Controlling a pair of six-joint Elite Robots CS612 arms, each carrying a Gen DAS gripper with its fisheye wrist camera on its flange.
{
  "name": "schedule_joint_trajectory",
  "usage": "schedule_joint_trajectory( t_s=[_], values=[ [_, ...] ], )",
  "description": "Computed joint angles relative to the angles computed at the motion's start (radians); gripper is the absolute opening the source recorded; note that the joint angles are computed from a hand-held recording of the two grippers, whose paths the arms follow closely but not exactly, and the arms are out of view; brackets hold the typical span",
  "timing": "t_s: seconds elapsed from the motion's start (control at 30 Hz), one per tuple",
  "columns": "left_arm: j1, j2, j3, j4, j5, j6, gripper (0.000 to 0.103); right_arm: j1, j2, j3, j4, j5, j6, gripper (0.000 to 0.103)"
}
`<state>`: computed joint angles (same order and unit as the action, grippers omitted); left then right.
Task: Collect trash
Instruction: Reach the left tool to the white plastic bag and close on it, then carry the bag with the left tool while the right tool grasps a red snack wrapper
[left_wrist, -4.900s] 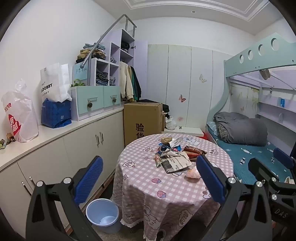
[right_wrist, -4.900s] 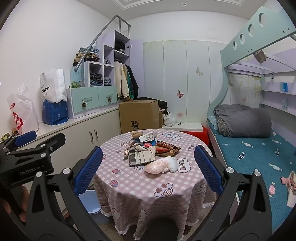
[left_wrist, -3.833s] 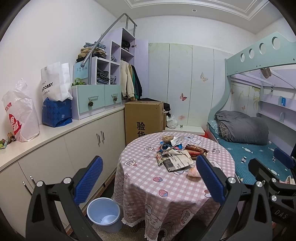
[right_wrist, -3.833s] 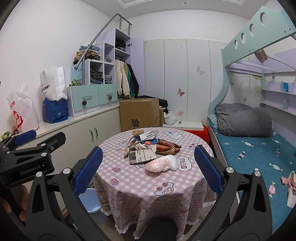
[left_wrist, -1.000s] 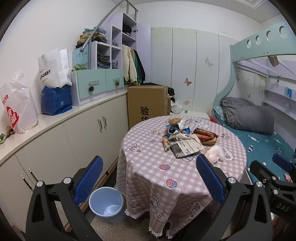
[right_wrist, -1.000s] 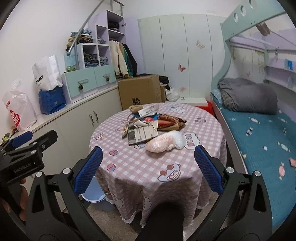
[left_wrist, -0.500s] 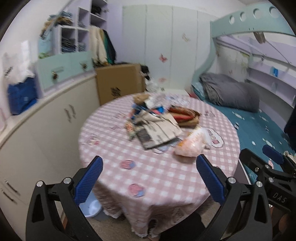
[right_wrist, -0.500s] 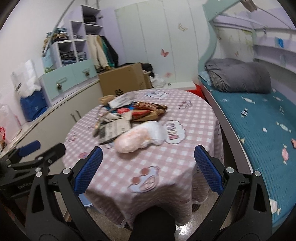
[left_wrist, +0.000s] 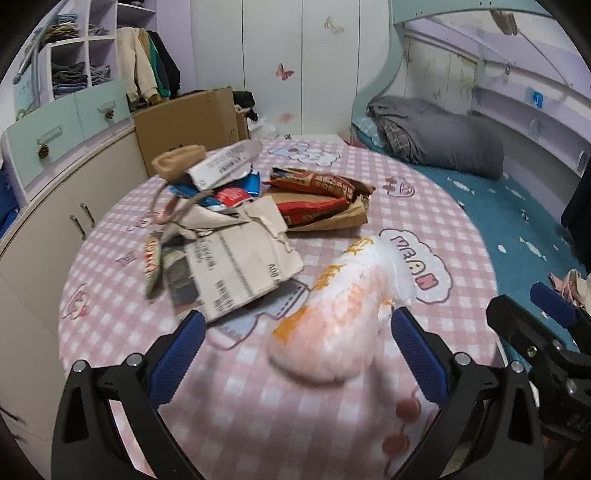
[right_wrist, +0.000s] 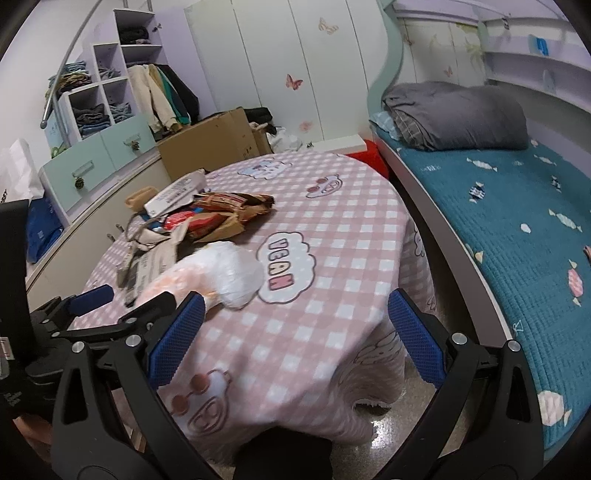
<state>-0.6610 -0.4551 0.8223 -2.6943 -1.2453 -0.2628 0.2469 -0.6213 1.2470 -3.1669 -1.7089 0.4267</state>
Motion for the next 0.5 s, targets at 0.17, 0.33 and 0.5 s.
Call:
schedule_joint_trajectory(
  t_s=[0.17,0.33,0.5],
  values=[
    [0.01,0.029,-0.06,0.055,-0.093,0.008,0.059,-0.01,0.015,-0.026,0.027,0.034,0.005,0.097],
    [0.015,0.012,-0.014,-0.035,-0.136,0.001,0.037,-0.012,0.018,-0.041,0.022,0.06,-0.001,0.097],
    [0.023,-0.047,0.112,-0.21,-0.134,-0.059,0.035,-0.003,0.024,-0.069,0.021,0.081,-0.027,0.097]
  ],
)
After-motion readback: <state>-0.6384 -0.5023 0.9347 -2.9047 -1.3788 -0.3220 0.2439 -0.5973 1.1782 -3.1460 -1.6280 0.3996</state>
